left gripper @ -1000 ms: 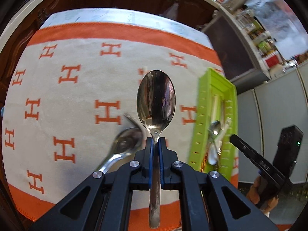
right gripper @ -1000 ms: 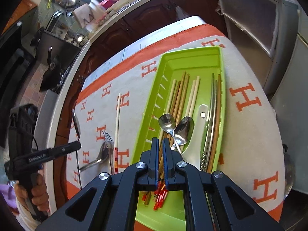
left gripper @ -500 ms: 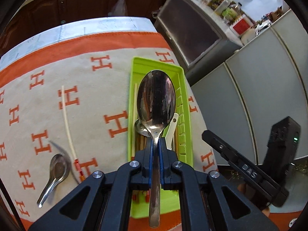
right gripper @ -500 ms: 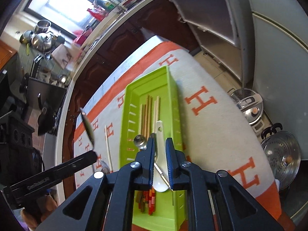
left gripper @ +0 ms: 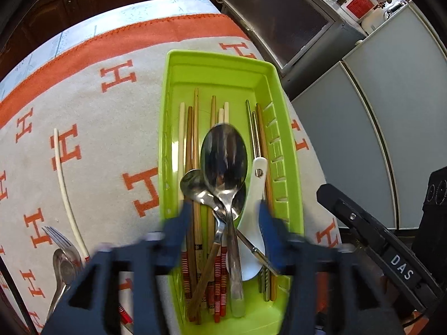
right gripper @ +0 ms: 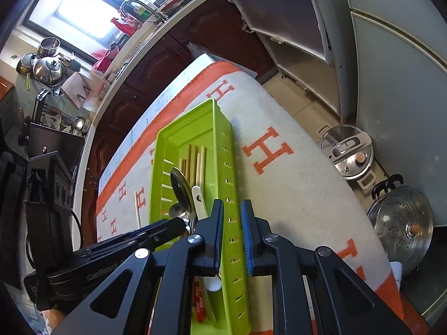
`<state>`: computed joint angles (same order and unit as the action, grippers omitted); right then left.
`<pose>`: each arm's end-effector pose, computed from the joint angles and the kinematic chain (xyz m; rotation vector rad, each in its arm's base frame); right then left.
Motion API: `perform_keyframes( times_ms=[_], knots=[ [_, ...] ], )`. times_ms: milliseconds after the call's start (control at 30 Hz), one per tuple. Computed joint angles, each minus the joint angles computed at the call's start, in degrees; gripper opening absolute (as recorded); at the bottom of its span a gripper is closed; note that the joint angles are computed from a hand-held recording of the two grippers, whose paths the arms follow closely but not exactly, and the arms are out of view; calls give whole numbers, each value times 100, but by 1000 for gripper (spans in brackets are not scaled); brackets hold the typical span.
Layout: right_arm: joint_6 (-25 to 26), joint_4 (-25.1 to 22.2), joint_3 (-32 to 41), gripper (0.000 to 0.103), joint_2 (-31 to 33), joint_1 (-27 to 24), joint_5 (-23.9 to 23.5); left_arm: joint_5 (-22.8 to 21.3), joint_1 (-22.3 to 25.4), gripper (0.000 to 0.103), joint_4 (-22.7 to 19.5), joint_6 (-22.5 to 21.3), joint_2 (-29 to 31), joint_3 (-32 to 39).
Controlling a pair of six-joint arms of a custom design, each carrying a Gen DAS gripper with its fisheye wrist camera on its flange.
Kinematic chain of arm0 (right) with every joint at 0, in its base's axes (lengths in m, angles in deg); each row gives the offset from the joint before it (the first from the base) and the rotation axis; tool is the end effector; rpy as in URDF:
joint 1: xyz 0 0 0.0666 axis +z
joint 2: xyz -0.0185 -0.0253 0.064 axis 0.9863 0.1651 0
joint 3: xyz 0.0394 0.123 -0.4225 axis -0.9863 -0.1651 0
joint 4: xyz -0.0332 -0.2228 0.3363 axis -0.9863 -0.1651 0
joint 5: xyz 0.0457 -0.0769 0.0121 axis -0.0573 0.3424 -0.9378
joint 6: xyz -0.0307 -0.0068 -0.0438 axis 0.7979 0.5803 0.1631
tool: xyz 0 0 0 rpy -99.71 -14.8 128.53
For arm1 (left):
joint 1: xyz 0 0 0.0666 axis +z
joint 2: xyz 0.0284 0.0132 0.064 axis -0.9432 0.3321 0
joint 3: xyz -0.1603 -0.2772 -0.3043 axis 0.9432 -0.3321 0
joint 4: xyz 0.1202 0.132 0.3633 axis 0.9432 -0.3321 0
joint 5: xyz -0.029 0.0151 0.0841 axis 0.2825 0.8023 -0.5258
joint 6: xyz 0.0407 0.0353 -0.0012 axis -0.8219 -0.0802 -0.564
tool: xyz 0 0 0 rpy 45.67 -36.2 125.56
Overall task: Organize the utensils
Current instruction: 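Open both tools to drop the spoons into the tray, then move both open tools back to the remaining fork and spoon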
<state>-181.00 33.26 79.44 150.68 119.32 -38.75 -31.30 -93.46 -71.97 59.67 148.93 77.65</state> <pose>0.2882 0.2134 0.3696 1.2996 2.1651 0.4493 0.4939 -0.2201 0.4070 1.2536 2.7411 -0.4520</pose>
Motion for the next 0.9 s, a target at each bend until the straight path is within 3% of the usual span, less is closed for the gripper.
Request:
perform_keyframes(
  times_ms=[300,467,600,800,900],
  knots=[
    [176,98,114,13,216,-17,-47,20,195,68,114,-311,-312,-126],
    [373,30,300,13,350,53,-80,27,618,68,13,-545,-406,-29],
    [567,-53,523,21,512,139,-90,-3,1057,68,46,-650,-422,125],
    [988,-188,1005,22,812,340,-11,-172,1705,69,107,-788,-417,414],
    [1180,-253,1290,34,960,444,19,-141,1969,71,112,-879,-369,544]
  ],
)
